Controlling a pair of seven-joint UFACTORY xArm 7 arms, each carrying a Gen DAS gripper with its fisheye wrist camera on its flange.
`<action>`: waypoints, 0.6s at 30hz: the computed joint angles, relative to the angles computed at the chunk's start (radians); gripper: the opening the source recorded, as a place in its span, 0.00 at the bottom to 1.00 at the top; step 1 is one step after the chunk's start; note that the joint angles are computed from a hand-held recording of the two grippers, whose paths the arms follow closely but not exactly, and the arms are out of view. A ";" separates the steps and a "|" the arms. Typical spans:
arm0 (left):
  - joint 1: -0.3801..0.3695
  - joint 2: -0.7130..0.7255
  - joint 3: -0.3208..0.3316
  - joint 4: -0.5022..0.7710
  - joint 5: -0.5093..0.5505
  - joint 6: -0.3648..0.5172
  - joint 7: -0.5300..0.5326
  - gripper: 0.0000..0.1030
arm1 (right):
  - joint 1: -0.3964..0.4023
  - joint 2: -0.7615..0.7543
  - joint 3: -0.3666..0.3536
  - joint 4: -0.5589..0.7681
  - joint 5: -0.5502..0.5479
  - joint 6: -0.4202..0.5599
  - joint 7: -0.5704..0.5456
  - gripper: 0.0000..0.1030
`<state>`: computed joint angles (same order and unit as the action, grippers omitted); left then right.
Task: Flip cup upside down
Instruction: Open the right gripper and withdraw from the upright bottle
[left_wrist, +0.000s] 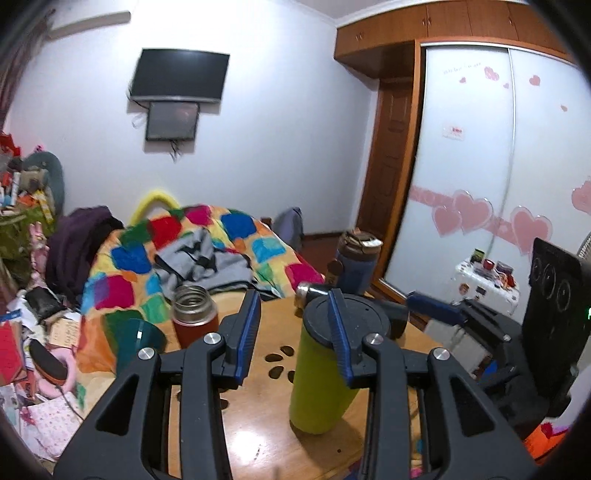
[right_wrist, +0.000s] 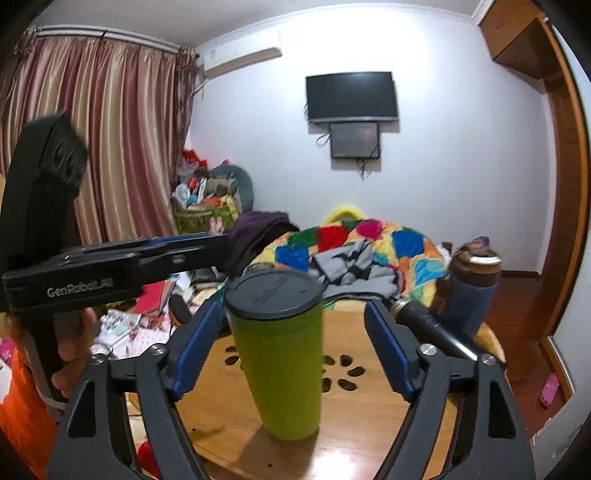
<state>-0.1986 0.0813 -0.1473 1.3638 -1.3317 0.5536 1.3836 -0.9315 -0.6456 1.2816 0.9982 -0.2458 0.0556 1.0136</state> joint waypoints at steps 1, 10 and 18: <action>0.000 -0.016 -0.001 -0.016 -0.016 -0.016 0.014 0.35 | 0.017 -0.014 -0.019 -0.009 0.005 0.004 0.005 0.78; -0.044 -0.132 0.022 -0.145 -0.177 -0.129 0.139 0.63 | 0.171 -0.119 -0.182 -0.085 -0.004 0.079 0.076 0.80; -0.100 -0.179 0.007 -0.199 -0.363 -0.318 0.307 0.97 | 0.236 -0.214 -0.246 -0.129 -0.047 0.150 0.157 1.00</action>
